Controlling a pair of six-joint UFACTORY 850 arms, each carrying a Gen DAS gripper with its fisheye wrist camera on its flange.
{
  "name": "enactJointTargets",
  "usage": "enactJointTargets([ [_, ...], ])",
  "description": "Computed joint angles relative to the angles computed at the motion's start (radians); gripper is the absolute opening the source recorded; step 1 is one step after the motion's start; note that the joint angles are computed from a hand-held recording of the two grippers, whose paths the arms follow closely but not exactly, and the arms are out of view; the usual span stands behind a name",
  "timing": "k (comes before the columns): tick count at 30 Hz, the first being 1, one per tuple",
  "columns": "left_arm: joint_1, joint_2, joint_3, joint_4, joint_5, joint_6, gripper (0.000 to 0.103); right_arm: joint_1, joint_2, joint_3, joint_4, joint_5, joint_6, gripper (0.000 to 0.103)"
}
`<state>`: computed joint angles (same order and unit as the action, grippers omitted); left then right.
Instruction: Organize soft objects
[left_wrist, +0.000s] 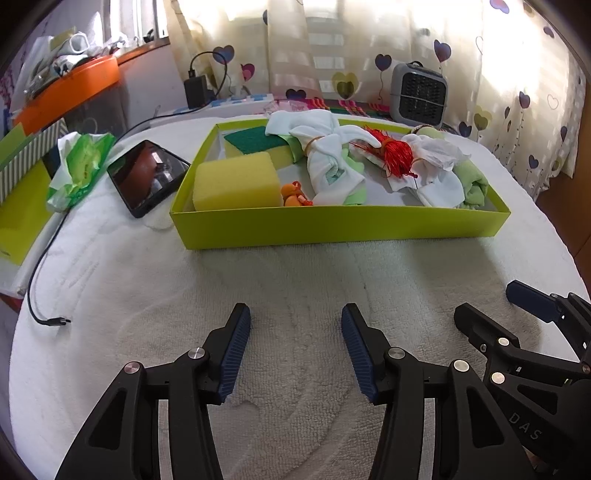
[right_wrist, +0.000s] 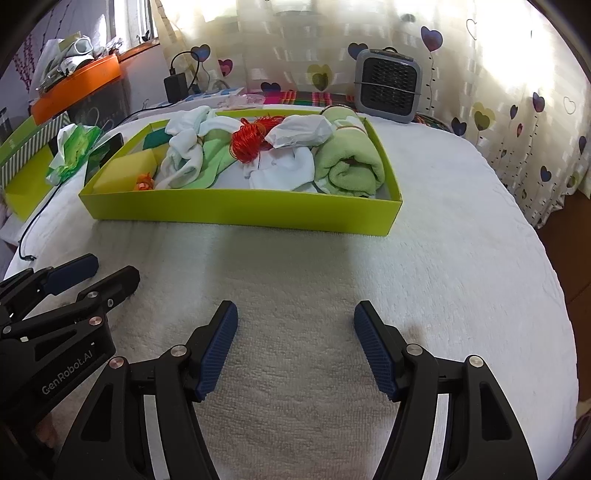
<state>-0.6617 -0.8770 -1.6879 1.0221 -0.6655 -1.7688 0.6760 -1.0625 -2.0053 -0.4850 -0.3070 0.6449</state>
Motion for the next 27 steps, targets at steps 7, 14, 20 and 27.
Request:
enactJointTargets([
  [7,0.000,0.001,0.001,0.001,0.001,-0.003,0.051,-0.001,0.000,0.001,0.009,0.002,-0.007,0.067],
  [14,-0.001,0.001,0.001,0.001,0.001,-0.003,0.051,-0.001,0.000,0.002,0.011,0.004,-0.008,0.067],
  [20,-0.001,0.001,0.002,0.002,0.001,-0.004,0.051,-0.001,0.000,0.001,0.010,0.004,-0.007,0.067],
  [27,-0.001,0.001,0.002,0.002,0.001,-0.004,0.051,-0.001,0.000,0.002,0.011,0.004,-0.008,0.067],
])
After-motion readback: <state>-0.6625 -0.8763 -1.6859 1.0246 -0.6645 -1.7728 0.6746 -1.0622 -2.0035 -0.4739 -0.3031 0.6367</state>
